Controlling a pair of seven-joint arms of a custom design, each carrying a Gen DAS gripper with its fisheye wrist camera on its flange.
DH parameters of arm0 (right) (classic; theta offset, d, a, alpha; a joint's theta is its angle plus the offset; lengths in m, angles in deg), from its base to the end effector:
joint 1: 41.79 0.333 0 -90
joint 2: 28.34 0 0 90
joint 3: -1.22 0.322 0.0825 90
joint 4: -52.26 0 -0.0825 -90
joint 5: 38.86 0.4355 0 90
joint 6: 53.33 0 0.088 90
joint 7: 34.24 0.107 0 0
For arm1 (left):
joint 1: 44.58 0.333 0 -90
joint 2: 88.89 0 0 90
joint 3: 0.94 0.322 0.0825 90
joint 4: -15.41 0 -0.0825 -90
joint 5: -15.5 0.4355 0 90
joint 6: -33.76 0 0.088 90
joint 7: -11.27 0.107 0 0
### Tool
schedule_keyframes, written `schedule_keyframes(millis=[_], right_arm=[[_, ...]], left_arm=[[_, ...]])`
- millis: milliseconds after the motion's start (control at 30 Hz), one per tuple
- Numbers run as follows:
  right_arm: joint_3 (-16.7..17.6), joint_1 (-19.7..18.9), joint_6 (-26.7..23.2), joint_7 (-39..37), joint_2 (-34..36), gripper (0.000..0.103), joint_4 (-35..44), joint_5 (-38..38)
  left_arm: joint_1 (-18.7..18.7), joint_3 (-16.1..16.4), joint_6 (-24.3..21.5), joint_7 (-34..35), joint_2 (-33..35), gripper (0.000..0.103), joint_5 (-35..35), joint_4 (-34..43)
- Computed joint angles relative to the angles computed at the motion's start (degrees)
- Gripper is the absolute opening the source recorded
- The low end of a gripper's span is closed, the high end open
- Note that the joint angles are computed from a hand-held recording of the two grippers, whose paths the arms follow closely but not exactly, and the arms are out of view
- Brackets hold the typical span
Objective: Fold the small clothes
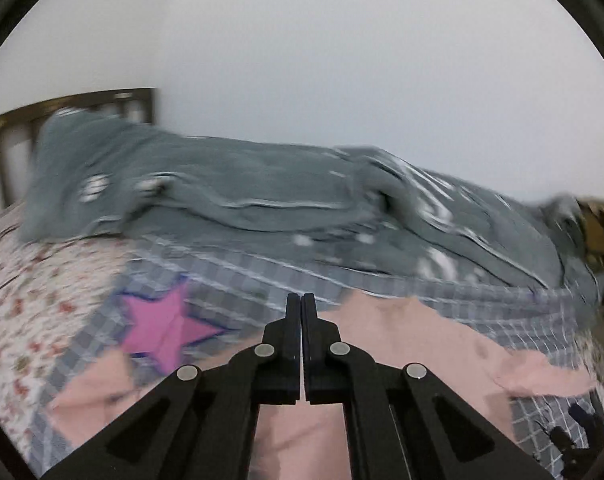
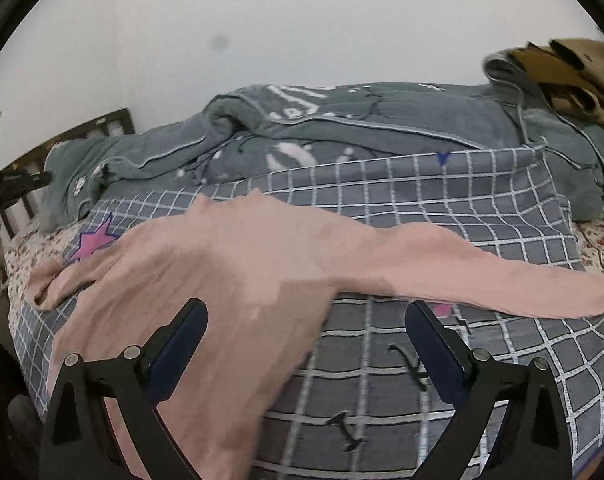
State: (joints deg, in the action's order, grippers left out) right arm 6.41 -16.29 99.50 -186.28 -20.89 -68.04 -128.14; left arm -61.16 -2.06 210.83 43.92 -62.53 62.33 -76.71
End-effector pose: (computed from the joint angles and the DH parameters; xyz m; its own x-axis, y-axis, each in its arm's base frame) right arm 0.5234 0.3440 0.3583 -0.1297 -0.9815 -0.1410 -0.5396 0.1892 -0.8204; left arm 0.7102 -0.2871 0.4468 -0.1777 -0.9729 0.1478 -0.5273 -0.0327 -0.8491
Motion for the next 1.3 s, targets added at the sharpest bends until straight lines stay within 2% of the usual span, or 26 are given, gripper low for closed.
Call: schedule_keyframes(millis=[67, 100, 233, 367, 400, 467, 500, 533, 600, 633, 700, 833, 900, 933, 1067, 1133, 1200, 1300], right_arm=[[-0.35, -0.46, 0.48, 0.32, -0.02, 0.098, -0.32, 0.15], [-0.40, -0.58, 0.28, -0.12, -0.02, 0.098, -0.46, 0.74], [-0.44, -0.78, -0.65, -0.54, -0.81, 0.098, -1.54, 1.17], [-0.28, -1.21, -1.15, 0.46, -1.80, 0.098, -2.54, 0.89], [-0.23, -1.34, -1.08, 0.81, -1.89, 0.098, -2.63, 0.85], [-0.17, -1.59, -0.64, 1.66, -1.91, 0.098, -2.63, 0.66], [-0.12, -1.67, -0.45, 1.78, -1.88, 0.098, -2.63, 0.72], [-0.06, -1.69, -0.35, 1.85, -1.82, 0.098, -2.61, 0.76], [0.07, -1.60, -0.57, 1.32, -1.38, 0.098, -2.24, 1.38], [0.15, -1.51, -0.72, 0.57, -1.04, 0.098, -1.95, 2.08], [0.14, -1.28, -0.86, -0.34, -0.52, 0.098, -1.45, 2.83], [0.15, -0.44, -2.24, -2.80, 0.66, 0.098, -0.40, 4.91], [0.04, -0.09, -2.64, -3.97, 1.22, 0.098, 0.12, 5.78], [0.00, 0.13, -3.00, -4.70, 1.55, 0.098, 0.40, 6.21], [-0.36, 0.76, -4.02, -7.14, 2.80, 0.098, 1.45, 8.21], [-0.62, 0.88, -3.73, -7.78, 3.25, 0.098, 1.72, 9.13], [-0.86, 1.06, -3.66, -8.20, 3.43, 0.098, 1.84, 9.62], [-1.06, 1.32, -3.71, -8.83, 3.52, 0.098, 1.93, 10.00]], left_arm=[[2.01, -5.22, -1.46, 5.31, 2.83, 0.002, -3.26, 2.55], [1.69, -6.06, -2.42, 6.67, 3.89, 0.002, -4.09, 3.55], [-1.29, -6.51, -6.00, 9.27, 6.39, 0.002, -6.06, 5.20], [0.37, -7.41, -7.48, 9.91, 5.12, 0.005, -10.25, 1.84], [0.27, -6.98, -8.42, 9.56, 5.06, 0.009, -10.70, 1.73], [0.21, -4.10, -9.07, 6.58, 2.46, 0.027, -9.98, -2.02], [-0.37, -2.40, -8.95, 4.31, 1.72, 0.047, -8.64, -3.18], [-1.67, 0.96, -8.44, -0.09, 0.26, 0.064, -5.70, -5.44], [-3.58, 6.52, -8.01, -8.90, -2.37, 0.070, 1.42, -9.51], [-3.17, 7.53, -8.83, -11.00, -3.40, 0.070, 3.23, -11.12], [-0.80, 7.20, -10.92, -12.32, -4.46, 0.069, 3.55, -13.26], [6.83, 2.67, -11.93, -7.81, -4.46, 0.068, -0.55, -15.85], [9.42, 0.34, -12.79, -4.26, -3.56, 0.067, -2.10, -15.65], [10.70, -0.56, -11.75, -2.45, -2.96, 0.066, -2.91, -15.77], [9.92, 1.15, -9.77, -4.12, -1.78, 0.057, -0.33, -14.92], [9.96, 1.64, -9.77, -5.18, -1.36, 0.043, -0.14, -14.32], [10.69, 1.53, -8.88, -5.74, -1.16, 0.037, -0.69, -14.26], [10.83, 1.34, -9.98, -5.07, 0.05, 0.034, -1.41, -12.34]])
